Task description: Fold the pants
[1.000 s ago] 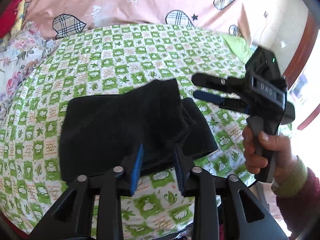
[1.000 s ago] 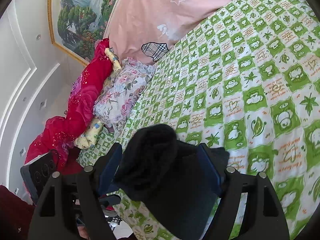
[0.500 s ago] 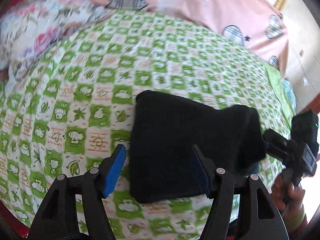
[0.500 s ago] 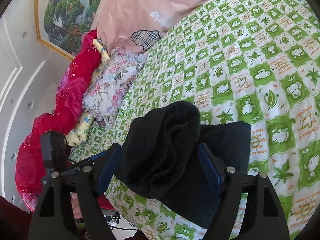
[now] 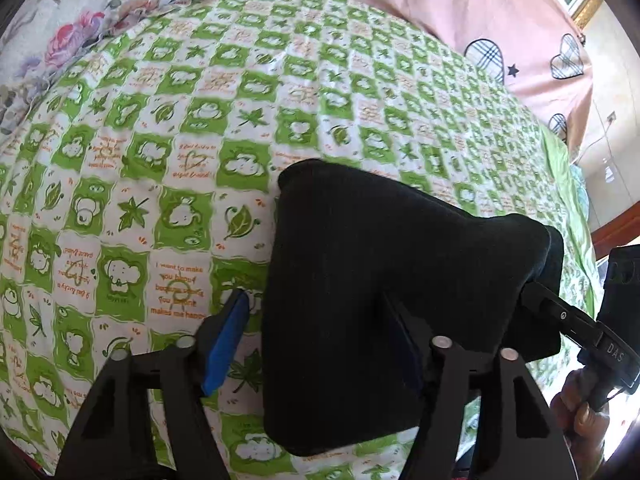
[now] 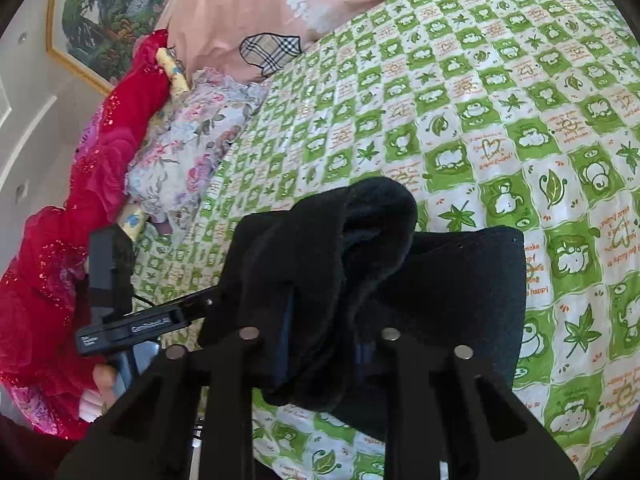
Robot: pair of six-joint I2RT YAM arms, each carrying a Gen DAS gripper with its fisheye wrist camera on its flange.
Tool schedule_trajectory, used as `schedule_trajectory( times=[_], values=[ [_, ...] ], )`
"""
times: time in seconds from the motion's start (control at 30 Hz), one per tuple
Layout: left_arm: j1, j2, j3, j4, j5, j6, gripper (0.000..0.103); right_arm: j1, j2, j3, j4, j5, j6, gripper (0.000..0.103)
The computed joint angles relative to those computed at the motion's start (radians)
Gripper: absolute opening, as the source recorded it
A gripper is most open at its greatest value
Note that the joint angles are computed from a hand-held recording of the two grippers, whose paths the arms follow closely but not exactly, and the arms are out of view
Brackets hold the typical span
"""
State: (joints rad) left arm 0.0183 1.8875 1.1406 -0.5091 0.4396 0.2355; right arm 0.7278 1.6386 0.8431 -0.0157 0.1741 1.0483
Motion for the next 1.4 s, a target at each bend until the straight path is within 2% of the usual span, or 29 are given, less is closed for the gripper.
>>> schedule_trajectory(
  times=[0.07,0.2,0.3,0.37,0.43,0.5,0.57,0.67,0.73,0.87,0.97,1.03,1.07,1.2,1.3,1.4],
  values=[
    [-0.009,-0.033,-0.002,-0.012,0.01,0.004,0.062,0.007,-0.055,-0.023,0.01,0.007,-0.003,0.02],
    [-0.039,-0.098,-0.033,0.005,-0.019,0.019,0.07,0.031,-0.165,-0.061,-0.027,0.064,0.005,0.019],
    [-0.066,-0.101,-0.048,0.021,-0.046,0.022,0.07,0.041,-0.228,-0.113,-0.061,0.098,0.033,0.019],
    [-0.085,-0.085,-0.057,0.038,-0.071,0.011,0.07,0.034,-0.223,-0.143,-0.055,0.085,0.054,0.019],
    [-0.101,-0.071,-0.073,0.063,-0.101,0.0,0.07,0.021,-0.195,-0.164,-0.041,0.055,0.077,0.028],
    [-0.103,-0.067,-0.083,0.076,-0.111,0.007,0.073,0.03,-0.169,-0.163,-0.069,0.083,0.092,0.038],
    [-0.099,-0.069,-0.081,0.071,-0.106,0.013,0.073,0.037,-0.185,-0.187,-0.054,0.095,0.096,0.038],
    [-0.096,-0.082,-0.069,0.053,-0.103,0.016,0.072,0.056,-0.218,-0.16,-0.153,0.146,0.096,0.042],
    [-0.099,-0.093,-0.063,0.057,-0.114,0.008,0.072,0.077,-0.229,-0.13,-0.215,0.21,0.104,0.055],
    [-0.118,-0.069,-0.029,0.06,-0.13,-0.029,0.074,0.09,-0.217,-0.095,-0.231,0.295,0.091,0.061],
    [-0.147,-0.036,-0.024,0.103,-0.19,-0.069,0.077,0.076,-0.116,-0.033,-0.307,0.306,0.097,0.061],
    [-0.148,-0.012,-0.028,0.13,-0.197,-0.072,0.08,0.072,-0.083,-0.051,-0.302,0.296,0.106,0.061],
    [-0.149,0.0,-0.032,0.144,-0.203,-0.071,0.084,0.065,-0.074,-0.085,-0.263,0.276,0.107,0.061],
    [-0.133,0.05,-0.032,0.177,-0.177,-0.068,0.087,0.037,-0.092,-0.198,-0.111,0.234,0.106,0.061],
    [-0.109,0.042,-0.022,0.146,-0.134,-0.063,0.087,0.04,-0.096,-0.192,-0.119,0.24,0.096,0.061],
    [-0.082,0.004,-0.033,0.103,-0.108,-0.035,0.087,0.033,-0.149,-0.248,-0.05,0.206,0.132,0.061]
  ],
)
